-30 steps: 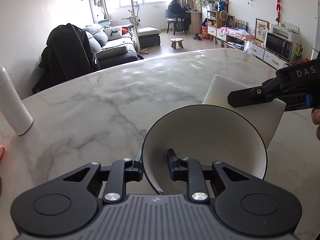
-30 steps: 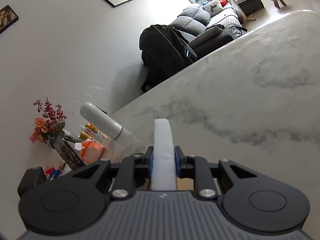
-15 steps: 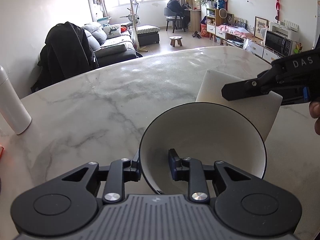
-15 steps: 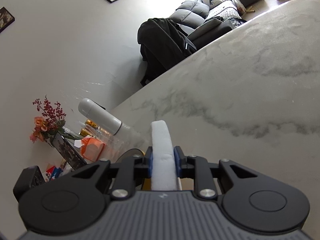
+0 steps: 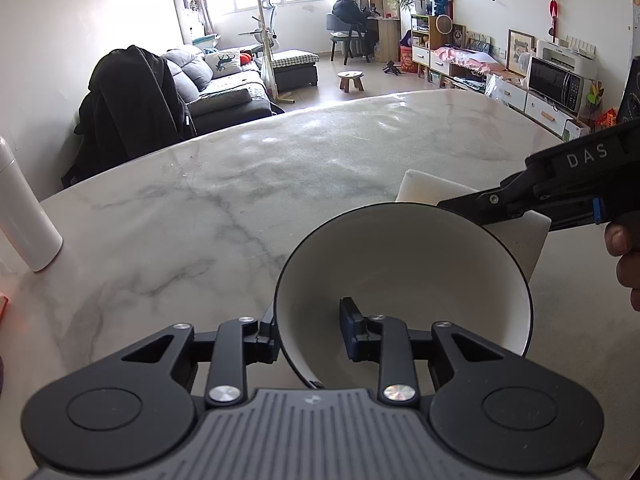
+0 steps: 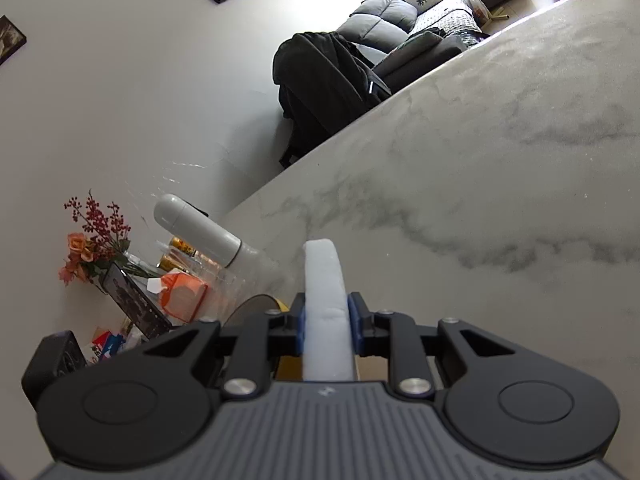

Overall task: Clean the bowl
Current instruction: 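Hold the bowl rim with the left gripper while the right gripper scrubs the inner wall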

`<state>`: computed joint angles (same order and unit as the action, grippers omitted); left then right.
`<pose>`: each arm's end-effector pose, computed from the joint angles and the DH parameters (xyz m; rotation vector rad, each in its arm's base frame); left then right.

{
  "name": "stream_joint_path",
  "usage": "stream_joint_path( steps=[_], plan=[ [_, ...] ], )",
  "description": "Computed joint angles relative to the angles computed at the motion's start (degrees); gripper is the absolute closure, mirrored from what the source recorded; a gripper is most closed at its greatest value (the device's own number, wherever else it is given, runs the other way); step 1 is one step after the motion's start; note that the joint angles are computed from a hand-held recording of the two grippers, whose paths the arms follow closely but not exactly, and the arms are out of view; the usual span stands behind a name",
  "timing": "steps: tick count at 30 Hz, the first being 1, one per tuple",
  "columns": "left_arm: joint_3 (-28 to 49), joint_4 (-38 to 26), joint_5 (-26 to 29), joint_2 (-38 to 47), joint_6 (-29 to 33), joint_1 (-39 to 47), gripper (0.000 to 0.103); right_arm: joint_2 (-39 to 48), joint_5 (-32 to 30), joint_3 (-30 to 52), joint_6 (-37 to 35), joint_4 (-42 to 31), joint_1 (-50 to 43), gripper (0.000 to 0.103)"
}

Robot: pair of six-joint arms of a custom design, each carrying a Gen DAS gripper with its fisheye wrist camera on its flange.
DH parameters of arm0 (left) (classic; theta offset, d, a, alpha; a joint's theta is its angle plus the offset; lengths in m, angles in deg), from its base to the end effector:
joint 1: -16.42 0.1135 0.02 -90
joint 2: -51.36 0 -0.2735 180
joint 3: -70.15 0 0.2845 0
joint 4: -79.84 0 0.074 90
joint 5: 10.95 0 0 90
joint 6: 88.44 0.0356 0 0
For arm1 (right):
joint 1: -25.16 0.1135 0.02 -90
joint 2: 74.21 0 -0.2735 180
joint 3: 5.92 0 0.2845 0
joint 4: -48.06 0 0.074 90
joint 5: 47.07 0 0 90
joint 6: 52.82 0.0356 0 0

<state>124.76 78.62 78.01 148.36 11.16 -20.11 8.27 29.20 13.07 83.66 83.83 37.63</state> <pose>0.2758 -0.2035 0.1176 0.9090 2.1580 -0.2130 0.2006 0.0530 0.0796 0.4799 2.1048 0.8658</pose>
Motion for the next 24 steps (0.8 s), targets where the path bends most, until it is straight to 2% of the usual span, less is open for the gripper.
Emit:
stream_joint_path(
  steps=[5,13,24],
  plan=[
    [-0.1,-0.1,0.3,-0.2,0.1,0.2,0.072,-0.4,0.1,0.1,0.1,-0.7,0.2,0.079],
    [-0.4,0.4,0.5,-0.1,-0.2,0.2,0.072,-11.4,1.9,-1.3,-1.0,-6.7,0.4,0.079],
    [-0.8,0.5,0.0,-0.5,-0.7,-0.4,0.072,-2.4,0.4,-0.4,-0.3,-1.5,0.1,0.079]
  ],
)
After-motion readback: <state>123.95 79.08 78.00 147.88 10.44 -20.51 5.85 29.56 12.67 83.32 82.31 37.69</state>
